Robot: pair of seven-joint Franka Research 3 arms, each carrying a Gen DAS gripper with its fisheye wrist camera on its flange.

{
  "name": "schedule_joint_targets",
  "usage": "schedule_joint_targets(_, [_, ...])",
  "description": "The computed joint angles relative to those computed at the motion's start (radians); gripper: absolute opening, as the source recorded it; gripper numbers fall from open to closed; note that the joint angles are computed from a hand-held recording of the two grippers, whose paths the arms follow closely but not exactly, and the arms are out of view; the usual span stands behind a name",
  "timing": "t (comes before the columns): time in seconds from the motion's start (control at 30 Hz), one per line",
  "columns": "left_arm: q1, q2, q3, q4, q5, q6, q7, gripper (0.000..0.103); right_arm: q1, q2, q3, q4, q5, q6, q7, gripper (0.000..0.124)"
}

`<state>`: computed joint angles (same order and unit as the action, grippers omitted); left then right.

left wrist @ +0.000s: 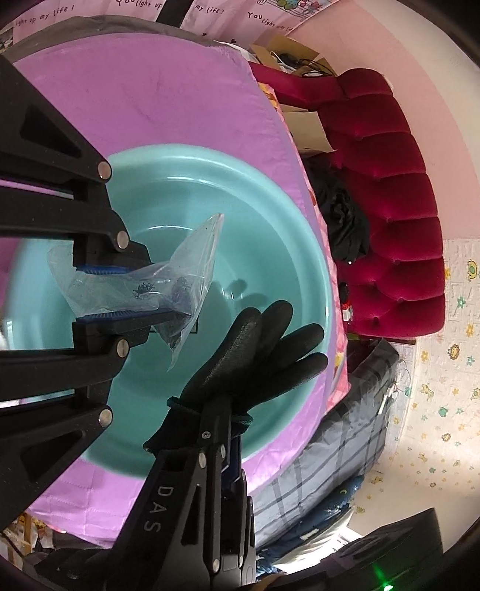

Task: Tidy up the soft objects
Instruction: 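Carry the bag and glove over the teal basin with both grippers, then open both grippers to drop the bag and glove into the basin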

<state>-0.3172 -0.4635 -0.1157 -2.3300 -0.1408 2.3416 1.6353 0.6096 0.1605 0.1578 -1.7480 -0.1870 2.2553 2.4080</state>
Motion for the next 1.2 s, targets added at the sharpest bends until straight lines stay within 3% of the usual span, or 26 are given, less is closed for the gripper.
schedule_joint_targets(0.47, [0.016, 0.091, -0.018, 0.011, 0.012, 0.038, -0.015, 0.016, -0.019, 0.076, -0.025, 0.026, 0.068, 0.021, -0.052, 0.018])
schedule_joint_targets(0.6, [0.022, 0.096, -0.028, 0.017, 0.029, 0.035, -0.024, 0.017, -0.015, 0.071, -0.028, 0.021, 0.069, 0.036, -0.054, 0.029])
schedule_joint_targets(0.67, [0.023, 0.096, -0.030, 0.019, 0.036, 0.036, -0.029, 0.031, -0.016, 0.069, -0.028, 0.022, 0.073, 0.039, -0.051, 0.036])
schedule_joint_targets(0.73, [0.021, 0.098, -0.030, 0.023, 0.035, 0.030, -0.033, 0.086, -0.009, 0.069, -0.034, 0.031, 0.046, 0.025, -0.031, 0.042])
schedule_joint_targets(0.8, [0.023, 0.085, -0.035, 0.008, 0.042, 0.066, -0.041, 0.101, -0.001, 0.067, -0.038, 0.039, 0.012, 0.010, -0.014, 0.057])
schedule_joint_targets(0.87, [0.037, 0.064, -0.049, -0.011, 0.083, 0.101, -0.079, 0.103, 0.005, 0.061, -0.040, 0.041, -0.018, 0.001, 0.009, 0.060])
schedule_joint_targets(0.93, [0.034, 0.056, -0.040, -0.011, 0.086, 0.101, -0.097, 0.103, 0.007, 0.059, -0.041, 0.045, -0.040, -0.006, 0.031, 0.074])
schedule_joint_targets(1.0, [0.032, 0.052, -0.033, -0.007, 0.089, 0.090, -0.105, 0.103, 0.008, 0.051, -0.040, 0.040, -0.056, -0.003, 0.053, 0.095])
schedule_joint_targets(1.07, [0.035, 0.042, -0.037, -0.008, 0.108, 0.079, -0.114, 0.103, 0.007, 0.043, -0.036, 0.031, -0.065, 0.007, 0.059, 0.103])
schedule_joint_targets(1.2, [0.023, 0.008, -0.029, -0.017, 0.103, 0.043, -0.125, 0.103, 0.006, 0.025, -0.028, 0.015, -0.074, 0.004, 0.068, 0.103])
